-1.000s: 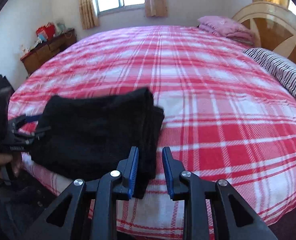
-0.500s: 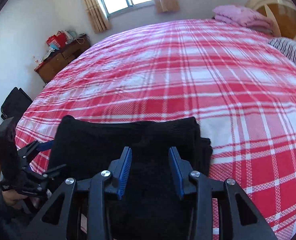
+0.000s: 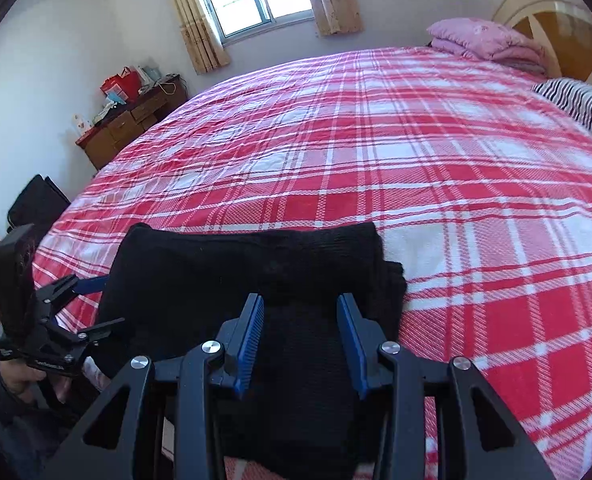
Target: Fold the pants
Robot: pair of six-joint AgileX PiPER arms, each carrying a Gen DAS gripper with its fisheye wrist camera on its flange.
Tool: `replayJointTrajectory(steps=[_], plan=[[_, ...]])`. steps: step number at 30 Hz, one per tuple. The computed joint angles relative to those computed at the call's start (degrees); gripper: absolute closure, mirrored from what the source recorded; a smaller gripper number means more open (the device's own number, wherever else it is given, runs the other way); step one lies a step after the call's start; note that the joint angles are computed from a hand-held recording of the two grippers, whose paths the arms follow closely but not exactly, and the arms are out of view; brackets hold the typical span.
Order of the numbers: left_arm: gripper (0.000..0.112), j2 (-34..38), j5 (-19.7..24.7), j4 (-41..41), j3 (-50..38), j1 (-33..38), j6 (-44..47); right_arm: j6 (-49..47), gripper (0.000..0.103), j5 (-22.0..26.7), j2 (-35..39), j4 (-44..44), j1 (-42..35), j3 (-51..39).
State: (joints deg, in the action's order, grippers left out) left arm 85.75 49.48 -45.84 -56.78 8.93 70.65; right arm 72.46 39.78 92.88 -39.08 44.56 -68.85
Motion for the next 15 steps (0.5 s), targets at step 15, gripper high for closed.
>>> replayJointTrajectory(steps=[15], plan=[[0.009, -0.51, -0.52, 3.45, 1.21, 5.6, 2.96, -10.02, 0.047, 17.23, 4.09, -1.84, 6.04, -14.49]])
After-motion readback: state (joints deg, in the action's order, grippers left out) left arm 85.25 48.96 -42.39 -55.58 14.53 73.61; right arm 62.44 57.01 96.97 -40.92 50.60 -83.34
